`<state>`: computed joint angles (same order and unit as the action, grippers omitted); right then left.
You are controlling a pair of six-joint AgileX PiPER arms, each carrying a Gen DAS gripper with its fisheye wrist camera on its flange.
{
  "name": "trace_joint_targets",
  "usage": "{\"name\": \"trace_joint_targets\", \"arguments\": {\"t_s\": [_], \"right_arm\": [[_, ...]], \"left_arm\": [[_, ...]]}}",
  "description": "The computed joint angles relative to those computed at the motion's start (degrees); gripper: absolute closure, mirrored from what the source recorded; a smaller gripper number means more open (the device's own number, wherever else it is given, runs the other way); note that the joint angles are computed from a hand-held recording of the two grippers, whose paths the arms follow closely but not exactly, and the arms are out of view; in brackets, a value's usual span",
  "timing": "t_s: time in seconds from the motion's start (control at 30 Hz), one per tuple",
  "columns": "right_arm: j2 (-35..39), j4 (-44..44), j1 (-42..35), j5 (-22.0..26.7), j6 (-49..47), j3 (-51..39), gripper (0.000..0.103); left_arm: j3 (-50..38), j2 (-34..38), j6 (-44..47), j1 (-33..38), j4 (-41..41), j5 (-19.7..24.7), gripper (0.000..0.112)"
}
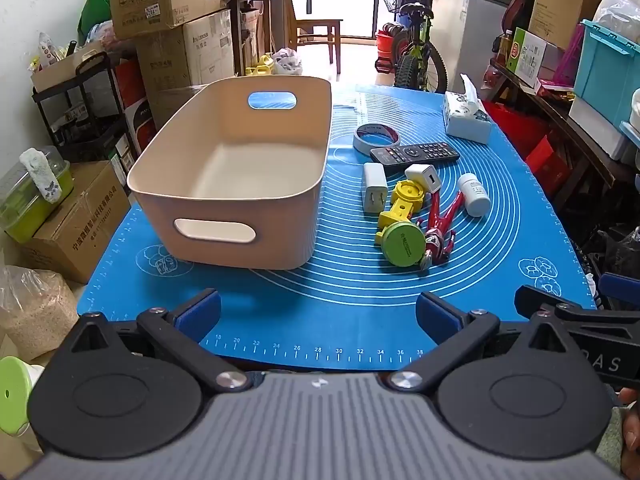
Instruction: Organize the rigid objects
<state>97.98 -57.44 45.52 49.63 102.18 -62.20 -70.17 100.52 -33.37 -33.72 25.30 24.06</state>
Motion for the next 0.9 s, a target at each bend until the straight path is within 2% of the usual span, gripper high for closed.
{"name": "trace_joint_targets", "arguments": {"t_s": [0.4, 0.9], "right_arm": [[0.1, 0.2, 0.0, 0.0, -0.1, -0.2, 0.002], [0.1, 0.2, 0.0, 0.0, 0.0, -0.2, 0.002]], "left_arm": [[0.8, 0.1, -0.7, 0.3, 0.7, -1.0, 0.010], [0.4, 0.1, -1.1, -0.4, 1.1, -0.3, 0.010]]}}
